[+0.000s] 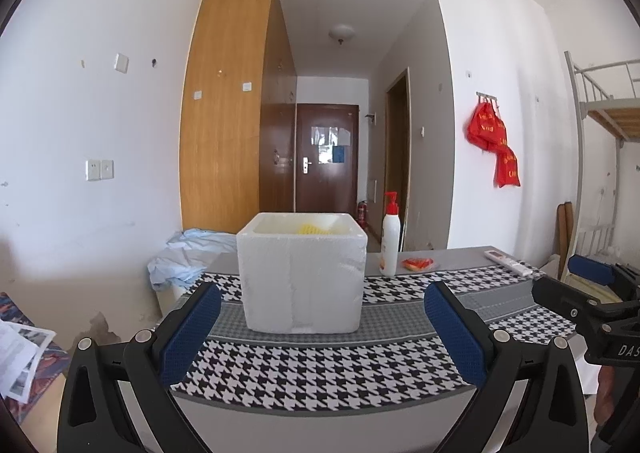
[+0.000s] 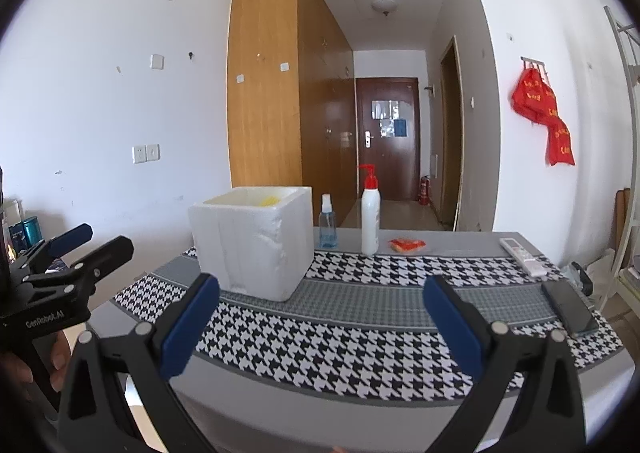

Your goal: Organize soft objects

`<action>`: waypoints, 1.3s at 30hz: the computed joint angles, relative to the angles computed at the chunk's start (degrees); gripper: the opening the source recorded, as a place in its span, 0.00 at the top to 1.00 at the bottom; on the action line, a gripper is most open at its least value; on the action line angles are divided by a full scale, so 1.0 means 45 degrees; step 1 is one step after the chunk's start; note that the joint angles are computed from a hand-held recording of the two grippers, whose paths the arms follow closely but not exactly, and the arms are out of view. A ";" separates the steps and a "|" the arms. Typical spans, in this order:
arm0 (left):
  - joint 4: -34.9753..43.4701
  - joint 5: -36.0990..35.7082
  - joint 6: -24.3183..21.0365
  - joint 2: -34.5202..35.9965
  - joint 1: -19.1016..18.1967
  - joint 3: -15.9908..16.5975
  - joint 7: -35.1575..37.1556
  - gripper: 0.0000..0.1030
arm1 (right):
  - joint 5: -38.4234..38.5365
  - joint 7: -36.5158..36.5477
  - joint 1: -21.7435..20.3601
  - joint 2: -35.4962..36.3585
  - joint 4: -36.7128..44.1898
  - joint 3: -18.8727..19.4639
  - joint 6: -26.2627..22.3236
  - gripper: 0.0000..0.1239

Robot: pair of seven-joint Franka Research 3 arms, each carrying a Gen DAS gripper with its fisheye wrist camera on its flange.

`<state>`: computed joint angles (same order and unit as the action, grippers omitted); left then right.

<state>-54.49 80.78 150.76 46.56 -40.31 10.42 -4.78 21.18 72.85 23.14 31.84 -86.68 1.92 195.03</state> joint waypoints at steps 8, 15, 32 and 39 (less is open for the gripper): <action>-0.1198 0.1079 -0.0340 -0.0740 -0.0217 -0.0087 -0.0913 0.01 | 0.0648 -0.0135 0.0748 -0.0257 -0.0579 -0.0677 0.0369 0.17; -0.1874 0.1937 -0.0501 -0.1203 -0.0119 -0.0563 -0.1304 0.01 | 0.1069 -0.0377 0.0795 -0.0615 -0.1245 -0.0493 0.0890 0.17; -0.3323 0.3448 -0.1038 -0.2255 0.0123 -0.1497 -0.2301 0.01 | 0.1427 -0.1013 0.0576 -0.1345 -0.2390 0.0154 0.1795 0.17; -0.3331 0.3250 -0.1179 -0.2193 0.0352 -0.1792 -0.2102 0.01 | 0.1522 -0.1210 0.0720 -0.1229 -0.2249 0.0061 0.1638 0.17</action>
<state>-69.48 95.41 145.45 36.69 -38.73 2.35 -14.23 28.03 67.41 26.38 26.31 -96.80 2.19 202.40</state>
